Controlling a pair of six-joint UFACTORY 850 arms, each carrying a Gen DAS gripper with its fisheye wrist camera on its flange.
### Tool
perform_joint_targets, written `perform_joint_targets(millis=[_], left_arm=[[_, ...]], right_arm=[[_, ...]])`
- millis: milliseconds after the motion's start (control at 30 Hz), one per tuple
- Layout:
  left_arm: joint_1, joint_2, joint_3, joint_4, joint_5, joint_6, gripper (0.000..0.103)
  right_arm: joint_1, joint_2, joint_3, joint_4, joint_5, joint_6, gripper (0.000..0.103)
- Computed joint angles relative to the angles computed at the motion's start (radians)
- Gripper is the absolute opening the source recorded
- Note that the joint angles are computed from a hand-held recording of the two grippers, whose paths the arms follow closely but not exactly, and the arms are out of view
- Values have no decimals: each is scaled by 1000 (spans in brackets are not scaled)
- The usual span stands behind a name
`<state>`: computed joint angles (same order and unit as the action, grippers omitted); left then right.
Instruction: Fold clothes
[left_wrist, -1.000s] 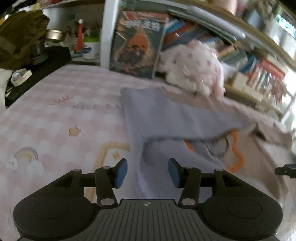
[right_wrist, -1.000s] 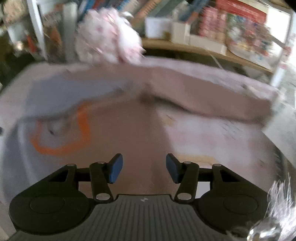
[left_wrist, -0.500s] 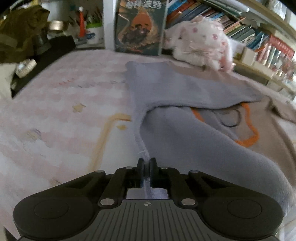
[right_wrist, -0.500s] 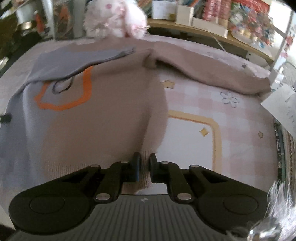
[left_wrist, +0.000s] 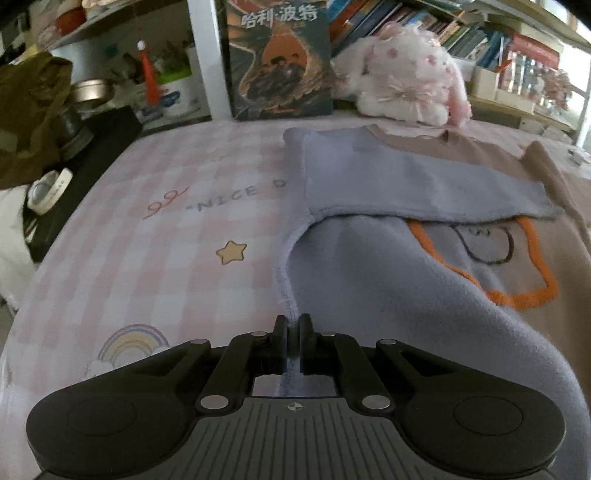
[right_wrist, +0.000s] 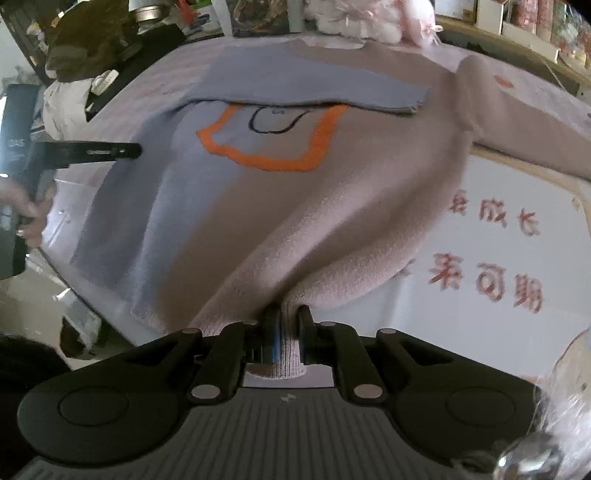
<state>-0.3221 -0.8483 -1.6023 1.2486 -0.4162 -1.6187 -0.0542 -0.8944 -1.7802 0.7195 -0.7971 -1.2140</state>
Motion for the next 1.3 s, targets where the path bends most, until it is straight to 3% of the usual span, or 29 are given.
perform_joint_targets(millis=[200, 400, 433, 667, 867, 1100, 1167, 1200, 1233, 1300], left_arm=[[19, 14, 26, 55, 47, -33, 5], [-5, 41, 69, 104, 108, -103, 5], [-10, 43, 72, 118, 112, -115, 5], [6, 55, 93, 146, 154, -174, 5], [1, 42, 77, 181, 140, -216, 5], [3, 62, 93, 137, 119, -154, 5], [8, 53, 75, 69, 114, -81, 5], [9, 43, 58, 14, 103, -27, 5], [4, 36, 43, -19, 84, 4, 5], [-4, 19, 13, -74, 45, 59, 5]], right_arm=[[26, 70, 119, 51, 45, -74, 8], [20, 124, 211, 20, 364, 94, 8], [13, 123, 208, 0, 376, 130, 8], [9, 124, 203, -52, 387, 185, 8], [13, 126, 216, -36, 397, 172, 8], [9, 110, 173, -141, 352, 261, 10], [3, 102, 151, -158, 322, 271, 19], [-3, 96, 137, -154, 309, 268, 32], [-9, 90, 123, -146, 296, 260, 36], [-21, 66, 79, -135, 266, 228, 36]])
